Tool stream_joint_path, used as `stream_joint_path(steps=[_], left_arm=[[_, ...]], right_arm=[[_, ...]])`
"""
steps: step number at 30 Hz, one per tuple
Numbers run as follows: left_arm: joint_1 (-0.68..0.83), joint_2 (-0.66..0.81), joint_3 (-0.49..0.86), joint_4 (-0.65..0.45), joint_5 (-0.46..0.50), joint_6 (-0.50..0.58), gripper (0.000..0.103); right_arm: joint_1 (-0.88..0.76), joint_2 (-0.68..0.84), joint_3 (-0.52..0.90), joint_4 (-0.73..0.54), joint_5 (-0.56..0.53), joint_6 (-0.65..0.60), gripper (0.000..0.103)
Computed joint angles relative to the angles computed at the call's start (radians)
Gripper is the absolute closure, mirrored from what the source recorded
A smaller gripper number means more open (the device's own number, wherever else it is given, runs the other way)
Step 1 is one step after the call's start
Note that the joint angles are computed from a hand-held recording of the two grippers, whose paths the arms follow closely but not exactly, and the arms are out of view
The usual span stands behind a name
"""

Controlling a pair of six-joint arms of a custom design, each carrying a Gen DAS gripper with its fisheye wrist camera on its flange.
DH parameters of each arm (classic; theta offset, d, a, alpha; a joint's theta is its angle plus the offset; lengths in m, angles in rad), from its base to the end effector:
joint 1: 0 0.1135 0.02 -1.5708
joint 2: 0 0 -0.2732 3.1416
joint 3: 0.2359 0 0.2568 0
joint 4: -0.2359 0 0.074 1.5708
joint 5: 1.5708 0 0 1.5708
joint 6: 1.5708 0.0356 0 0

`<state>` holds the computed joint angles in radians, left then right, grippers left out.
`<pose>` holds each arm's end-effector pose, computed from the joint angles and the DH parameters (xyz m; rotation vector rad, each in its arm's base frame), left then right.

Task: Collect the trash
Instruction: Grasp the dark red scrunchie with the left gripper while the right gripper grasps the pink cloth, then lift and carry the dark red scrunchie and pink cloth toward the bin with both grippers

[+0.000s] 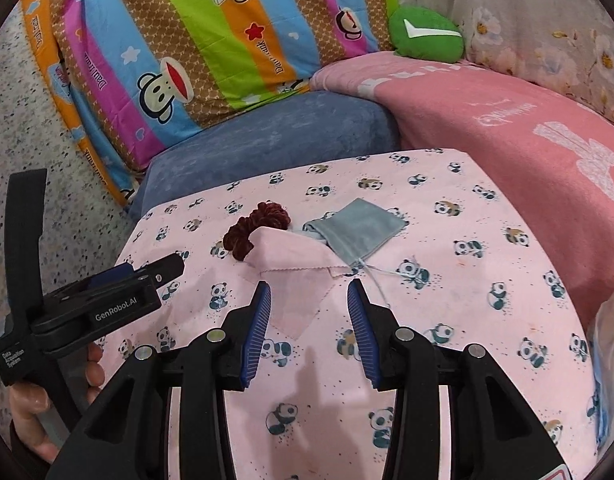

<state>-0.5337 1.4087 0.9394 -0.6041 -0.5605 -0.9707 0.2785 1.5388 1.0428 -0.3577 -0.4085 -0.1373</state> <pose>0.2468 -0.1238 0.2322 -0.6932 2.3105 0.0882 0.3129 0.1042 0.2401 -0.6774 2.3089 0.5591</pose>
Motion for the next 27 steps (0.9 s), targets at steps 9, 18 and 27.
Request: stream_joint_path(steps=[9, 18, 27], left_arm=[[0.194, 0.091, -0.008, 0.212, 0.177, 0.168, 0.027], [0.28, 0.26, 0.068, 0.291, 0.295, 0.24, 0.045], [0.254, 0.253, 0.042, 0.315, 0.338, 0.22, 0.084]], right_arm=[[0.132, 0.223, 0.123, 0.088, 0.058, 0.065, 0.061], [0.179, 0.387, 0.256, 0.082, 0.082, 0.076, 0.061], [0.168, 0.385, 0.208, 0.114, 0.077, 0.043, 0.085]])
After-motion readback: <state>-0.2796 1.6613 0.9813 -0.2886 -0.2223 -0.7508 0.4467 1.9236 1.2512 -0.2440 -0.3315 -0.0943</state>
